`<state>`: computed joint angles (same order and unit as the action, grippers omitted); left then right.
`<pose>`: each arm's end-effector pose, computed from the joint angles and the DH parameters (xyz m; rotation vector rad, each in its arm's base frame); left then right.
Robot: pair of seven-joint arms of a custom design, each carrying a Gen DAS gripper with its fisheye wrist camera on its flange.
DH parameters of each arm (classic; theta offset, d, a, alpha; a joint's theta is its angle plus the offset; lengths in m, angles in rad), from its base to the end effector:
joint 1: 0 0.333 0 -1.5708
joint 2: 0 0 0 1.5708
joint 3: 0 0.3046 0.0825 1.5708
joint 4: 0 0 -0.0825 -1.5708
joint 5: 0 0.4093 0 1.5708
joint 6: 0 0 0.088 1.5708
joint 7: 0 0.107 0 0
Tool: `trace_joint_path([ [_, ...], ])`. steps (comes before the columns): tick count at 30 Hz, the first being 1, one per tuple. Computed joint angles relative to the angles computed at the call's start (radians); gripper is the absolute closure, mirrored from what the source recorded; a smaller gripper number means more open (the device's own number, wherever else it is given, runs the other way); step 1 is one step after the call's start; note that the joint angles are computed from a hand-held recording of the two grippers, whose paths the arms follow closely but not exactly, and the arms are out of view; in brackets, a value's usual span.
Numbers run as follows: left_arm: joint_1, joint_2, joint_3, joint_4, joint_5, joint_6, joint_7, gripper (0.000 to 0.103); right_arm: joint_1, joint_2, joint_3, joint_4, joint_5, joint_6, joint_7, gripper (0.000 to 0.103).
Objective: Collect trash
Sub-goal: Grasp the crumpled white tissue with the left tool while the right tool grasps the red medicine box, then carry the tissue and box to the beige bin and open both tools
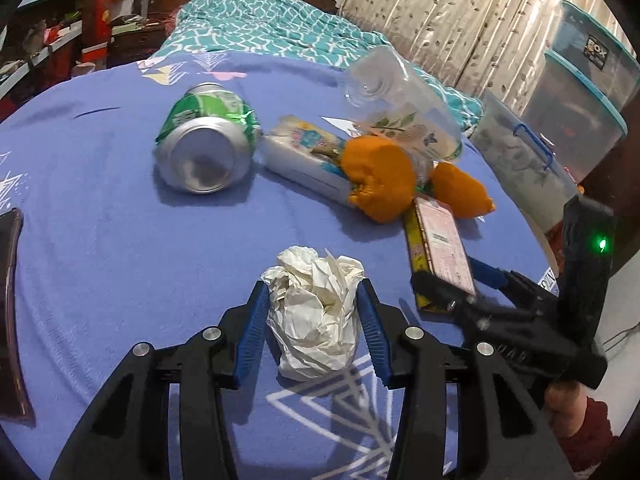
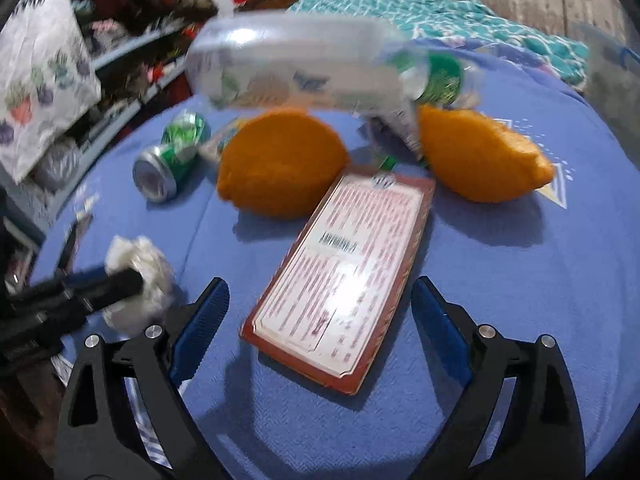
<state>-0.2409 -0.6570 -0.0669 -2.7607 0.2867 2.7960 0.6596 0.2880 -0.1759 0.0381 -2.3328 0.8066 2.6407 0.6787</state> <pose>0.3861 -0.1360 0.4588 -2.1947 1.5076 -0.8740 0.5153 0.1550 0.4293 -2.1622 1.1495 -0.1763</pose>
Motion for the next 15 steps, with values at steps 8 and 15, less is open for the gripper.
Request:
trace_joint_path([
  [8, -0.008, 0.071, -0.023, 0.049, 0.004, -0.021, 0.001, 0.032, -0.027, -0.112, -0.058, -0.106, 0.064, -0.002, -0.138, 0.032],
  [15, -0.043, 0.187, -0.045, 0.135, 0.014, -0.005, 0.055, 0.058, -0.087, -0.214, -0.091, -0.232, 0.069, 0.133, -0.178, 0.03],
])
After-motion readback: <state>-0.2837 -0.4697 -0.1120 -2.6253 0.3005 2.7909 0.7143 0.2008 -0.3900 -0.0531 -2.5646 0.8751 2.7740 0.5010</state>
